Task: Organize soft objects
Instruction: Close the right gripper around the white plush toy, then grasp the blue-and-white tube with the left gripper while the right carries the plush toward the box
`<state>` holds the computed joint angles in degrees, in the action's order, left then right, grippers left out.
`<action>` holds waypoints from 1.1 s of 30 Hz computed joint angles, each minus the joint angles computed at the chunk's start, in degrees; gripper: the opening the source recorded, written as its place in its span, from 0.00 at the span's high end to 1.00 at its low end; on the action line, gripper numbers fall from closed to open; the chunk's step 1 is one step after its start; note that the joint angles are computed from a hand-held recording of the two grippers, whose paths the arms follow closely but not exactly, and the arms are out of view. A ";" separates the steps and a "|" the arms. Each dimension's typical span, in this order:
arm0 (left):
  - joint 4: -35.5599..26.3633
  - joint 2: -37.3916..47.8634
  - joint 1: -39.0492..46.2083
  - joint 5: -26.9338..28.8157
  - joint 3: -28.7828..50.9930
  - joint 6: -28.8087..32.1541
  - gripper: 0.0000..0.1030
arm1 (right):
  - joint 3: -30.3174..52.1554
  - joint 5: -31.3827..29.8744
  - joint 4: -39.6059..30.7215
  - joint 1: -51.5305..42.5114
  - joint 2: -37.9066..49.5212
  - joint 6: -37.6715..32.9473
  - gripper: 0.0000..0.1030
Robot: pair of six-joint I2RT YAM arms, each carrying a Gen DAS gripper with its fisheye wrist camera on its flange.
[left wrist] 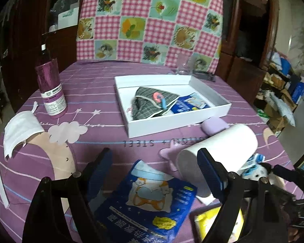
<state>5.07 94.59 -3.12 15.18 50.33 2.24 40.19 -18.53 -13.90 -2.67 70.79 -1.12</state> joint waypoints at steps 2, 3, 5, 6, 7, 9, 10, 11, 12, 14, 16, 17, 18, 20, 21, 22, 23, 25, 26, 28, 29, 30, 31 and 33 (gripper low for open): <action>1.09 -1.14 0.16 2.23 -1.17 0.49 0.17 | 0.30 0.86 -0.39 -0.18 0.30 1.09 0.34; 1.76 -1.67 0.03 2.79 -1.79 0.91 0.17 | 0.23 1.10 -0.48 -0.49 0.22 1.75 0.34; 3.05 -2.81 -0.61 3.03 -3.06 1.92 0.17 | 0.11 0.42 -0.67 -1.36 -0.12 3.30 0.34; 3.62 -3.31 -1.02 3.01 -3.68 2.54 0.17 | 0.26 -1.32 -1.01 -2.01 0.23 3.31 0.34; 3.88 -3.56 -1.39 2.66 -3.97 2.88 0.17 | 0.58 -2.28 -1.51 -2.13 0.72 2.95 0.34; 4.39 -3.91 -2.25 1.15 -4.45 3.58 0.17 | 1.03 -2.70 -2.28 -1.53 1.12 2.50 0.34; 4.48 -3.92 -2.44 0.76 -4.52 3.73 0.17 | 1.16 -3.11 -2.54 -1.09 1.32 1.88 0.34; 4.42 -3.84 -2.62 0.43 -4.47 3.84 0.17 | 1.33 -3.24 -2.73 -0.66 1.57 1.61 0.34; 4.30 -3.85 -2.69 0.30 -4.43 3.85 0.17 | 1.59 -2.95 -3.14 0.01 2.11 1.26 0.34; 4.24 -3.69 -2.65 -0.04 -4.26 3.74 0.17 | 2.19 -0.48 -4.18 1.47 3.28 1.04 0.36; 4.26 -3.55 -2.37 0.00 -4.11 3.49 0.17 | 3.06 0.04 -5.07 1.27 4.63 1.29 0.44; 4.28 -3.57 -2.29 0.06 -4.15 3.32 0.17 | 2.60 -1.91 -4.42 -0.17 4.31 1.74 0.45; 4.25 -3.53 -2.16 0.14 -4.06 3.16 0.17 | 2.38 -2.99 -4.10 -0.99 4.14 2.03 0.46; 4.38 -3.55 -2.07 0.16 -4.12 3.20 0.17 | 2.11 -4.18 -3.66 -2.11 3.75 2.58 0.47; 4.47 -3.59 -2.10 0.14 -4.18 3.28 0.17 | 1.87 -4.47 -3.39 -2.44 3.32 2.73 0.48; 4.56 -3.63 -2.12 0.23 -4.24 3.44 0.17 | 1.53 -4.96 -3.03 -2.70 2.73 2.79 0.48; 4.73 -3.64 -2.12 0.32 -4.35 3.54 0.17 | 1.38 -5.31 -2.83 -2.77 2.34 2.81 0.48; 5.42 -4.16 -2.13 0.80 -4.98 3.95 0.17 | 0.57 -6.50 -1.91 -2.97 0.75 2.75 0.48; 6.05 -4.68 -2.13 1.29 -5.61 4.08 0.17 | 0.15 -6.78 -1.47 -3.00 -0.06 2.80 0.48; 7.08 -5.88 -1.82 3.36 -6.70 4.42 0.17 | -0.95 -7.11 -0.07 -3.34 -2.20 3.11 0.48; 7.53 -6.52 -1.74 4.51 -7.22 4.62 0.17 | -1.38 -7.30 0.49 -3.69 -2.99 3.38 0.48; 8.38 -7.49 -1.69 5.91 -8.18 5.03 0.17 | -1.63 -7.43 0.92 -4.01 -3.45 3.69 0.48; 8.96 -8.04 -1.80 6.46 -8.78 5.36 0.17 | -1.70 -7.37 1.36 -4.54 -3.77 4.21 0.48; 9.94 -9.08 -2.41 7.45 -9.87 6.46 0.17 | -2.04 -6.90 1.94 -5.49 -4.33 5.12 0.48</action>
